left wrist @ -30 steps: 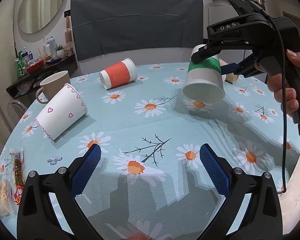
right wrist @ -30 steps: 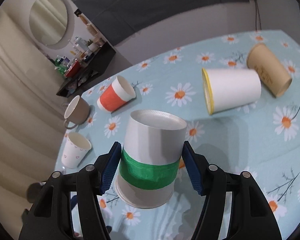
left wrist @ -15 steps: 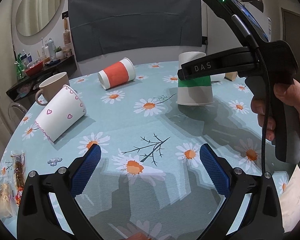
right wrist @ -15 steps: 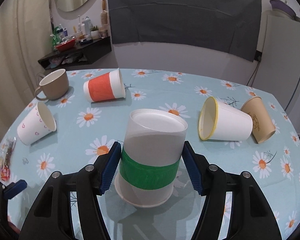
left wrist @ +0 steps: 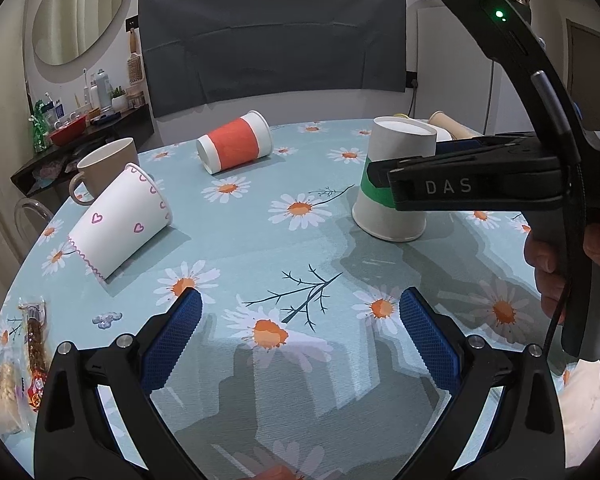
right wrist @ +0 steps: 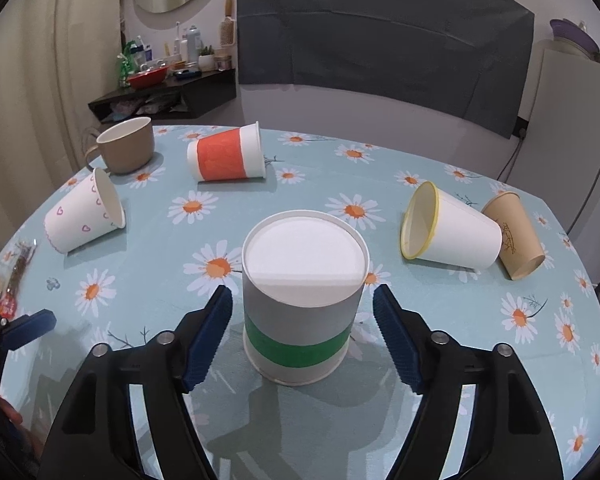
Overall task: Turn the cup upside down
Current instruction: 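Rotate the cup with the right tool and place it upside down on the table, then open the right tool and withdraw it from the inverted cup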
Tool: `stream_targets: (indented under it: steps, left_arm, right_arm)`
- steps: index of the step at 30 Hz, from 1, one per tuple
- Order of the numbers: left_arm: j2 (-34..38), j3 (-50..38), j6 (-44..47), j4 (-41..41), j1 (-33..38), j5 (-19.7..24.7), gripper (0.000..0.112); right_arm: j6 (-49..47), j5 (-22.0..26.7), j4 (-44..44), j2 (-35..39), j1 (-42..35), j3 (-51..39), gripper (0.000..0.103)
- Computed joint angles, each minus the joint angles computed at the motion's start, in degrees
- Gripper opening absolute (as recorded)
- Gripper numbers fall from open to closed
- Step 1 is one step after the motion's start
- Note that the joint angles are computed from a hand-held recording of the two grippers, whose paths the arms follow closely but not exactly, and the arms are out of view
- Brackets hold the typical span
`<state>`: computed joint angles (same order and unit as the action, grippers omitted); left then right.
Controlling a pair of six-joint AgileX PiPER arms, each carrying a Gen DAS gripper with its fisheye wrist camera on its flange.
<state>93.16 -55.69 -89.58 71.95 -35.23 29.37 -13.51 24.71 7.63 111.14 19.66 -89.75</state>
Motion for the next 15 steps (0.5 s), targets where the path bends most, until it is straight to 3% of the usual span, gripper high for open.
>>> stream_targets:
  steps: [3, 7, 15]
  left_arm:
    - [-0.2, 0.4, -2.4, 1.2, 0.1, 0.2, 0.097]
    - [-0.6, 1.0, -5.0, 3.2, 0.2, -0.1, 0.097]
    - [0.0, -0.6, -3.8, -2.0, 2.4, -2.2, 0.097]
  right_arm:
    - [-2.2, -0.9, 2.0, -1.4, -0.4, 2.1, 0.084]
    - [-5.6, -3.3, 4.9, -4.2, -1.2, 6.4, 0.086]
    - [-14.5, -8.1, 11.8, -9.2, -3.3, 15.3, 0.09]
